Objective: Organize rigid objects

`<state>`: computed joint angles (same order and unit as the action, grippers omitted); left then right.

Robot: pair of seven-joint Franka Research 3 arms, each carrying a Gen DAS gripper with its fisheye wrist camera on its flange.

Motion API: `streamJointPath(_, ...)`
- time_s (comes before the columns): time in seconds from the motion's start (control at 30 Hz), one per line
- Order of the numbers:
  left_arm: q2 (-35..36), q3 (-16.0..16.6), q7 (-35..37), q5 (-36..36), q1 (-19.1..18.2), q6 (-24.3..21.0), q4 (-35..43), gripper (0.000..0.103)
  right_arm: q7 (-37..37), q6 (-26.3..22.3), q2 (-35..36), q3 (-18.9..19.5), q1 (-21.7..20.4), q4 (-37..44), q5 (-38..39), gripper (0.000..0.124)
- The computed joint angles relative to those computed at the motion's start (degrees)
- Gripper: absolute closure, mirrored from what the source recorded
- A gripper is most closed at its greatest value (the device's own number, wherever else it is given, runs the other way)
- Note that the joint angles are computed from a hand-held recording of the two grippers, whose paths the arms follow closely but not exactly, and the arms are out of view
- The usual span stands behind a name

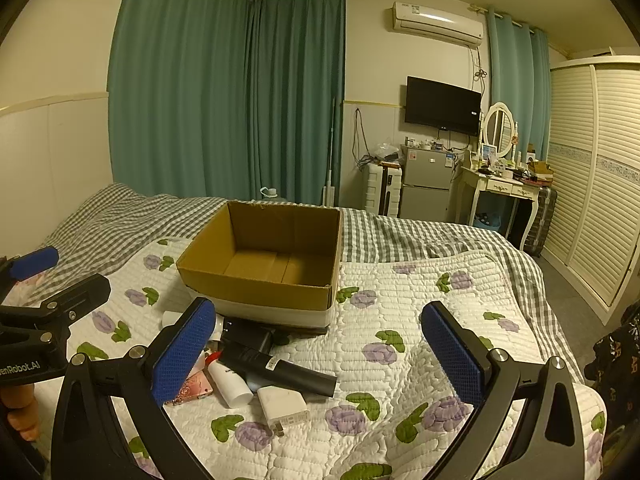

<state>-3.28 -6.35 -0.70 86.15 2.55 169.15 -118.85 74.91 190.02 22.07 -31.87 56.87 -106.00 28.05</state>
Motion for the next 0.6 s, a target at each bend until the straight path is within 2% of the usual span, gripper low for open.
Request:
streamJointPath(0.07,0.11,0.05,0.15,-0.22,0.02,0.00,0.03,0.001,0.16,-0.36,0.36,-1.03,0.80,0.12,0.08,0.021)
streamJointPath(0.4,0.44,0.13,-0.64,0.69,0.00,-0.22,0.24,0.001,0.53,-0.67,-0.14,1.10,-1.03,-0.23,-1.51,0.021)
streamJointPath(0.6,1.45,0.35,-1.08,0.68,-0.06,-0.64,0.44,0.001,1.81,-1.42,-0.37,4.06,-4.10,-0.15,-4.09,0.021)
